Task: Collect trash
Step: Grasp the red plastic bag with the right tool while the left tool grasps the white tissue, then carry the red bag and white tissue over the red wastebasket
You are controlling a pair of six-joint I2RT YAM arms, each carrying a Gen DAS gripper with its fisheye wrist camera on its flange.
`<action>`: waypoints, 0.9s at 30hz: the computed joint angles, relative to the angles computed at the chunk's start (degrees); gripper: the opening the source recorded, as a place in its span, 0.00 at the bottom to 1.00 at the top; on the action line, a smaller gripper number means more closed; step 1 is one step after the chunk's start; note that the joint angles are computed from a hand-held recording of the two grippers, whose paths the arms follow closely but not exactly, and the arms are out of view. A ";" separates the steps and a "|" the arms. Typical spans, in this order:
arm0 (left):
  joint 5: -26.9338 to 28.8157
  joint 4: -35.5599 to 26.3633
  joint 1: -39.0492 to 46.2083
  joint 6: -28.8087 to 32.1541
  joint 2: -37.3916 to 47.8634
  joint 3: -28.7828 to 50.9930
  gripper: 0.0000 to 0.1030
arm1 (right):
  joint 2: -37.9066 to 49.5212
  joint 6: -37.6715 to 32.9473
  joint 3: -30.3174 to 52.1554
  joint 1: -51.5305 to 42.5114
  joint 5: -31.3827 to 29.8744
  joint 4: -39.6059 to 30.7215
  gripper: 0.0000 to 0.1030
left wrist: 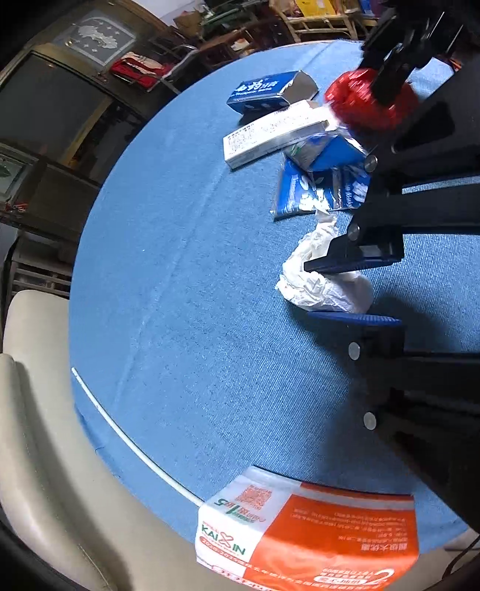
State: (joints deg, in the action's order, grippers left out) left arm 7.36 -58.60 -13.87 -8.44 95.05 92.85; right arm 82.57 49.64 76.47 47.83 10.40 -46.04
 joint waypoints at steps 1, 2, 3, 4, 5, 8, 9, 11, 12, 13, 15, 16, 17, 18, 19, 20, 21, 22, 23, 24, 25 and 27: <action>-0.28 0.25 -0.30 0.17 -0.41 -0.45 0.19 | -1.92 0.56 -1.78 0.23 -0.39 1.35 0.50; -0.73 0.48 -0.59 0.18 -0.95 -1.04 0.18 | -4.79 1.25 -4.18 0.67 -0.25 2.61 0.50; -1.36 0.64 -1.02 0.16 -1.63 -1.71 0.18 | -6.95 1.60 -5.70 0.73 -0.13 2.87 0.50; -1.71 0.91 -1.44 0.05 -2.56 -2.75 0.17 | -9.56 2.36 -7.45 1.09 -0.04 3.28 0.50; -1.90 1.02 -1.70 0.01 -3.34 -3.49 0.17 | -12.60 3.31 -9.30 1.51 0.12 3.60 0.50; -2.13 1.37 -1.84 0.27 -7.18 -6.76 0.17 | -20.58 6.34 -12.71 2.80 2.62 2.68 0.50; -2.04 1.56 -1.88 0.33 -8.39 -7.77 0.17 | -22.57 7.20 -13.49 2.99 3.26 2.53 0.50; -1.96 1.82 -2.41 0.03 -11.91 -10.67 0.17 | -28.84 9.79 -16.10 4.25 5.57 1.04 0.50; -1.85 1.86 -2.71 -0.14 -13.60 -12.12 0.17 | -31.16 10.46 -16.97 4.17 5.61 0.32 0.50; -1.77 1.80 -2.77 -0.18 -14.72 -13.11 0.17 | -33.22 11.37 -17.89 4.31 5.65 -0.04 0.50; -1.42 1.15 -3.18 -0.65 -17.40 -15.12 0.17 | -38.69 14.27 -20.58 4.07 4.82 -0.09 0.50; -0.96 0.72 -3.29 -0.91 -19.11 -16.19 0.17 | -41.22 16.04 -21.81 4.12 5.15 -0.25 0.50; -0.75 0.02 -3.31 -0.91 -20.75 -16.91 0.17 | -43.07 17.19 -22.63 3.99 5.34 -0.32 0.50; -1.09 -0.99 -3.96 -1.40 -21.99 -16.90 0.17 | -45.33 18.84 -23.74 4.47 6.25 -0.48 0.50; -1.06 -1.66 -4.21 -1.61 -23.62 -17.45 0.17 | -47.02 20.26 -24.31 5.46 7.77 -1.22 0.50; -0.66 -2.34 -4.17 -1.64 -24.94 -17.79 0.17 | -48.77 21.80 -24.54 6.76 9.91 -2.72 0.50; -0.14 -2.83 -3.84 -1.31 -25.28 -17.46 0.17 | -49.87 23.39 -24.22 9.03 12.52 -4.62 0.50; -0.27 -3.53 -4.36 -1.36 -26.82 -17.88 0.17 | -51.18 24.61 -24.26 10.60 14.41 -6.10 0.50; -0.62 -3.98 -5.03 -1.51 -27.80 -18.12 0.17 | -52.67 26.02 -24.43 12.06 15.91 -7.22 0.50; -0.96 -4.61 -6.01 -1.73 -29.03 -18.42 0.17 | -54.45 26.98 -25.09 12.41 16.12 -7.44 0.50; -0.77 -4.84 -6.17 -1.59 -29.44 -18.53 0.17 | -56.23 28.13 -26.04 13.19 16.39 -6.99 0.50; -0.85 -5.75 -8.32 -2.87 -31.20 -19.12 0.17 | -58.67 29.49 -27.69 14.42 15.90 -4.97 0.50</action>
